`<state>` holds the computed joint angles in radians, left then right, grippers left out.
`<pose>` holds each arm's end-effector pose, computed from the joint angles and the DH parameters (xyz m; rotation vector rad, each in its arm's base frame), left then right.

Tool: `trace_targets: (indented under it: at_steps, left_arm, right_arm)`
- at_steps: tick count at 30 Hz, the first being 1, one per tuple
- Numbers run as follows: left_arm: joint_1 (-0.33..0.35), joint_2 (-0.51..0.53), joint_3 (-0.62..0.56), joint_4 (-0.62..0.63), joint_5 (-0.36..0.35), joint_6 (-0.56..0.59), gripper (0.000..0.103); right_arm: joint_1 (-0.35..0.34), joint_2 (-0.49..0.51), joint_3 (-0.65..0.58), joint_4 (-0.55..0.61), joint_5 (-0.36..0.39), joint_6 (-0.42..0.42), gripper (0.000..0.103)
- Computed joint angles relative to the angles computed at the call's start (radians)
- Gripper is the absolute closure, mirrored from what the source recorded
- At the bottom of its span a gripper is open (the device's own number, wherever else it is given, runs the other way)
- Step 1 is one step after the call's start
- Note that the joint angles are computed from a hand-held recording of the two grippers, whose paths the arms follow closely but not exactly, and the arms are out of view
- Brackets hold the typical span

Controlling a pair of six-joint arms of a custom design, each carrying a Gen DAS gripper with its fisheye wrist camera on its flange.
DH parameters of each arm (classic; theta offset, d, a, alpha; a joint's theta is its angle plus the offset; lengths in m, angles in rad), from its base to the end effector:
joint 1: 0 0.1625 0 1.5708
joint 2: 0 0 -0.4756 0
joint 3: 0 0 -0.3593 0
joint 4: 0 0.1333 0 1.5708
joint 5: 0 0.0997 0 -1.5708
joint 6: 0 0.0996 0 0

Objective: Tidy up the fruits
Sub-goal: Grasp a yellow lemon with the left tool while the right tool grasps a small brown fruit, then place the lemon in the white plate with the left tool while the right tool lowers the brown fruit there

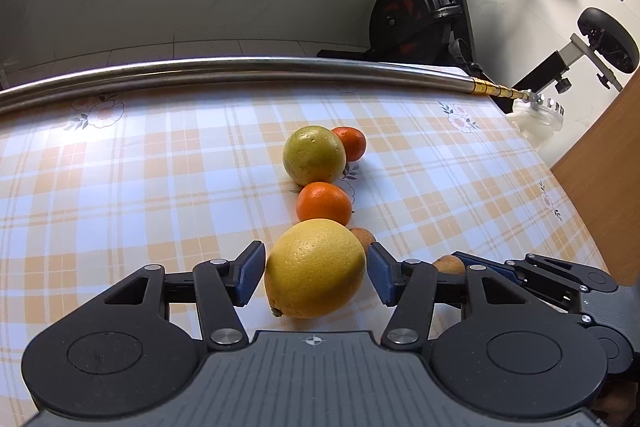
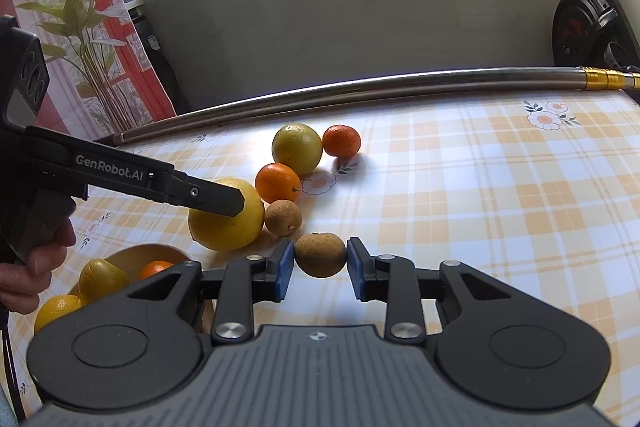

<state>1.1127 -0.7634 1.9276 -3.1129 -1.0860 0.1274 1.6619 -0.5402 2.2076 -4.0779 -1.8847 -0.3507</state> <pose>-0.1090 -0.6274 0.1162 0.6476 2.5848 -0.6104 0.1485 -0.4989 0.0604 0.3799 -2.5075 1.0680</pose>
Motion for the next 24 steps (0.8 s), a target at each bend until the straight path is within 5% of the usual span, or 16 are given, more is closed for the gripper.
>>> trace_targets:
  at_steps: [4,24]
  left_arm:
    - [0.014,0.013,-0.017,0.017,-0.01,0.004,0.036]
    - [-0.002,-0.031,0.052,-0.036,-0.007,0.077,0.042]
  right_arm:
    - [-0.004,-0.004,0.005,-0.006,0.012,0.011,0.071]
    - [0.009,-0.017,0.031,-0.006,0.022,0.091,0.071]
